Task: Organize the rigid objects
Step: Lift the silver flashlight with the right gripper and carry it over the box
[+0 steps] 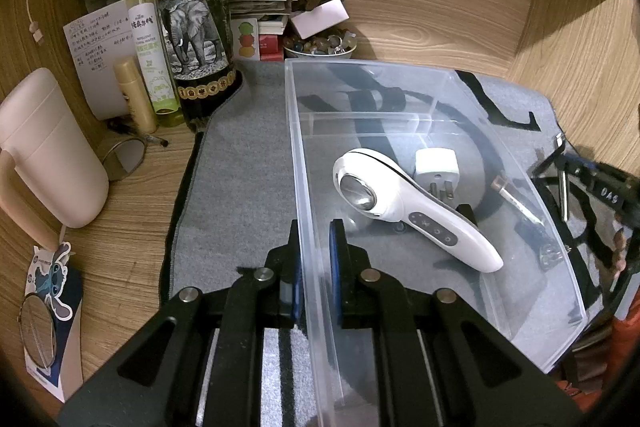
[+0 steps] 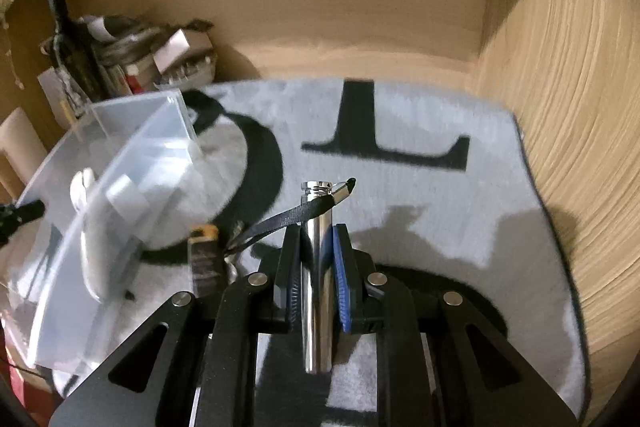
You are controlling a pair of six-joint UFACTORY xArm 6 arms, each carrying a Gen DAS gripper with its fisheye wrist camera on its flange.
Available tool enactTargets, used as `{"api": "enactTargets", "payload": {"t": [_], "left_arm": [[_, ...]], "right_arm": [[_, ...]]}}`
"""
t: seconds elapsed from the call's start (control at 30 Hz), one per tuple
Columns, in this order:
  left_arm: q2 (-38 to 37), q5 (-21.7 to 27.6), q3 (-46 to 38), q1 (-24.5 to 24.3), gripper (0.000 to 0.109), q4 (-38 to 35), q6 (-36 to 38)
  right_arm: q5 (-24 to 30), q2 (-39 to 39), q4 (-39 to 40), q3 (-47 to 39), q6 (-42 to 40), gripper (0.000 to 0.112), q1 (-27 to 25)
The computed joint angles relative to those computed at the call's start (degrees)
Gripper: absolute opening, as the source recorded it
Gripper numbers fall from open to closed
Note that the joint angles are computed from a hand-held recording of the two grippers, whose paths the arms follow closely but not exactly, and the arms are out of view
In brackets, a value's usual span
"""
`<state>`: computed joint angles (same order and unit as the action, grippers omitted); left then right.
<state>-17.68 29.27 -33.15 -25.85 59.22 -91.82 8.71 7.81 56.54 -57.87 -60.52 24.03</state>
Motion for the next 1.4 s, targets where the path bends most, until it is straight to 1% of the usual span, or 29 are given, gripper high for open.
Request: {"api": "enactTargets", "payload": {"t": [0.2,0.5,0.6,0.7,0.83,0.97,1.2,1.27,1.4], "left_arm": [[0.0,0.0,0.0,0.0,0.009,0.0,-0.1],[0.1,0.0,-0.1,-0.1,0.009,0.1,-0.2],[0.1,0.1,-0.1,-0.1,0.009,0.0,-0.2],[0.1,0.1,-0.2,-0.2,0.009,0.0,-0.2],[0.2,0.2,-0.2,-0.2,0.009,0.0,-0.2],[0.2,0.1,-0.2,-0.2,0.009,0.0,-0.3],[0.2,0.2,-0.2,-0.2,0.009,0.1,-0.3],[0.1,0.0,-0.1,-0.1,0.009,0.1,-0.4],[0.2,0.1,-0.2,-0.2,0.009,0.2,-0.4]], "right_arm": [[-0.8,-2.1,8.4,-0.6,-8.7,0.014,1.7],[1.3,-6.4,22.4,-2.0,-22.8,0.014,4.3],[2.1,-8.0,25.7,-2.0,-27.1,0.014,5.7],[3.0,-9.0,27.1,-2.1,-29.4,0.014,6.8],[4.3,-9.6,27.9,-2.1,-31.7,0.014,8.4],[5.3,-9.1,26.8,-2.2,-31.7,0.014,9.6],[6.6,-6.5,19.6,-2.7,-26.7,0.014,11.1],[6.5,-5.8,19.4,-2.9,-27.0,0.014,11.6],[7.2,-5.0,16.3,-3.3,-24.7,0.014,12.1]]}}
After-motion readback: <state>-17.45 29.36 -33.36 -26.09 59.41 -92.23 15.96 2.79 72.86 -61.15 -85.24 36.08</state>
